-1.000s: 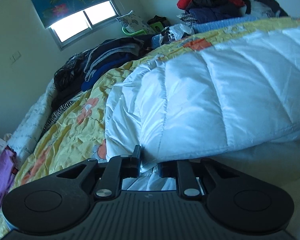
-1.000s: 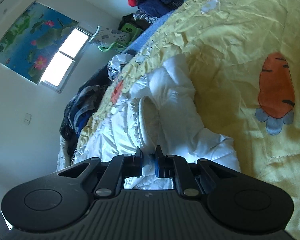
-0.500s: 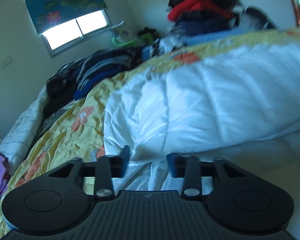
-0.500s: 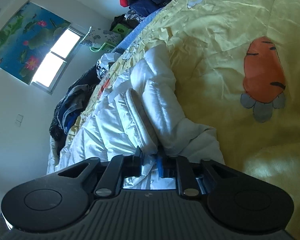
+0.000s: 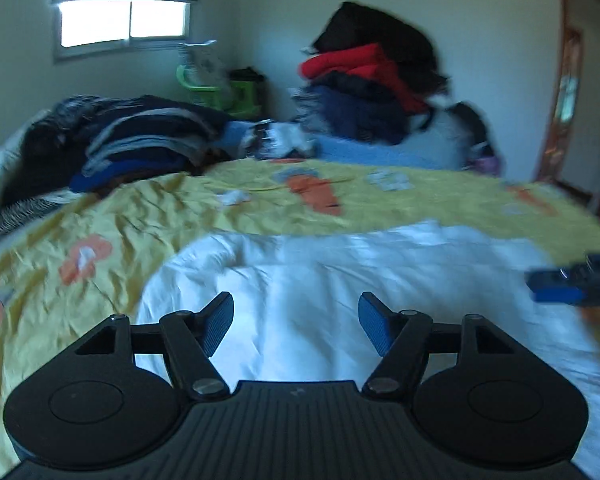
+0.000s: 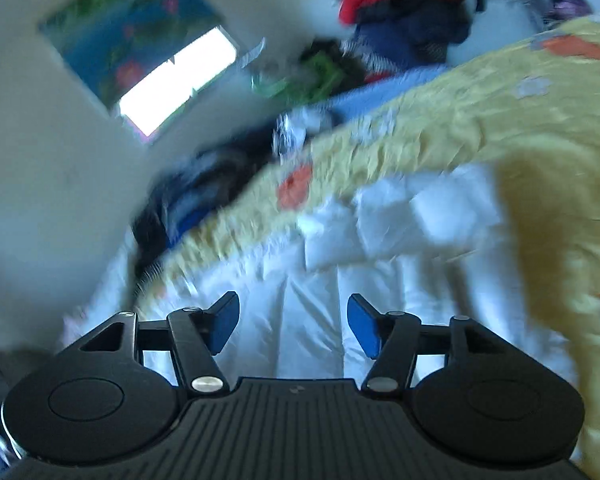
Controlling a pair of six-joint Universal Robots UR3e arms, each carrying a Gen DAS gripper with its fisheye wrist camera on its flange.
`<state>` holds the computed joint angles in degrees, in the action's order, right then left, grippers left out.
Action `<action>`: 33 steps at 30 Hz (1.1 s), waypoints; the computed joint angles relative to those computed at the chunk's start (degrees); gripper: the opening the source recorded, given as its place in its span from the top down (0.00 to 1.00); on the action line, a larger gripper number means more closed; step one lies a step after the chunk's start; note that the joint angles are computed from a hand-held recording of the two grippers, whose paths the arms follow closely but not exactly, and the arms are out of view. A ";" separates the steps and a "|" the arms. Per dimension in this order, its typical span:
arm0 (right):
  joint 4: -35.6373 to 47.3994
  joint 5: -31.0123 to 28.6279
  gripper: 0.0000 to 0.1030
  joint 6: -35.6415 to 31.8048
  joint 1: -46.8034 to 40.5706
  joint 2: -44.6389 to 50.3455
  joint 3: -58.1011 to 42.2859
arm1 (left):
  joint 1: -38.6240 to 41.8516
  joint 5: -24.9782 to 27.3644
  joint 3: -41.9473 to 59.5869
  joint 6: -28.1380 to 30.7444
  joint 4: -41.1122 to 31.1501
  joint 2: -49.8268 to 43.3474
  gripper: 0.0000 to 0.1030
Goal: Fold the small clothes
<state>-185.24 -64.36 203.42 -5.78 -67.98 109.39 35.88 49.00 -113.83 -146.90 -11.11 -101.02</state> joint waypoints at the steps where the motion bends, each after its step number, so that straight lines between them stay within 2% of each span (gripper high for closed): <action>1: 2.44 -5.50 0.41 -0.51 1.89 2.30 -3.28 | -3.36 4.56 3.60 -2.79 2.00 -4.18 0.33; 2: 3.93 -9.87 0.41 -1.04 3.07 4.00 -5.49 | -6.00 7.75 6.76 -3.70 3.19 -8.10 0.33; 3: 5.22 -13.11 0.45 -1.30 3.90 5.72 -7.41 | -8.49 11.75 9.88 -4.60 3.76 -11.75 0.33; 4: 5.00 -12.92 0.47 -0.82 3.20 6.56 -6.93 | -10.92 16.57 13.54 -5.91 2.02 -15.12 0.30; 5: 2.46 -9.78 0.48 1.04 1.40 7.19 -4.88 | -11.90 18.65 16.54 -6.35 -0.26 -17.84 0.26; 8: -2.70 -4.74 0.50 3.91 -1.46 7.93 -1.15 | -11.72 18.26 17.44 -8.96 1.07 -21.04 0.22; 11: -2.02 -5.89 0.50 0.75 -0.40 8.10 -1.45 | -10.79 16.81 16.89 -8.97 2.27 -22.23 0.21; 16: -4.11 -6.96 0.50 1.36 0.59 10.08 -2.82 | -10.15 15.57 16.66 -7.89 3.52 -23.19 0.19; 19: -4.40 -7.88 0.50 1.70 0.83 8.82 -1.83 | -10.23 16.42 15.13 -7.82 3.59 -21.03 0.19; 21: -4.42 -11.01 0.50 3.06 2.09 6.32 -0.45 | -8.93 15.62 10.87 -6.93 5.84 -17.78 0.21; 24: -10.97 -14.35 0.43 3.34 4.16 2.37 5.01 | -5.68 12.61 3.16 -3.59 7.36 -11.06 0.21; 26: -12.60 -13.80 0.37 1.71 4.97 -0.02 7.37 | -3.73 11.14 -0.46 -2.64 6.38 -7.08 0.21; 29: -11.07 -14.96 0.34 -2.72 7.58 -0.87 6.87 | -2.34 10.35 -3.17 -2.28 3.57 -3.89 0.21; 33: -6.92 -17.75 0.32 -3.94 9.62 2.91 3.26 | -3.22 12.55 -6.08 -2.58 8.67 -5.80 0.21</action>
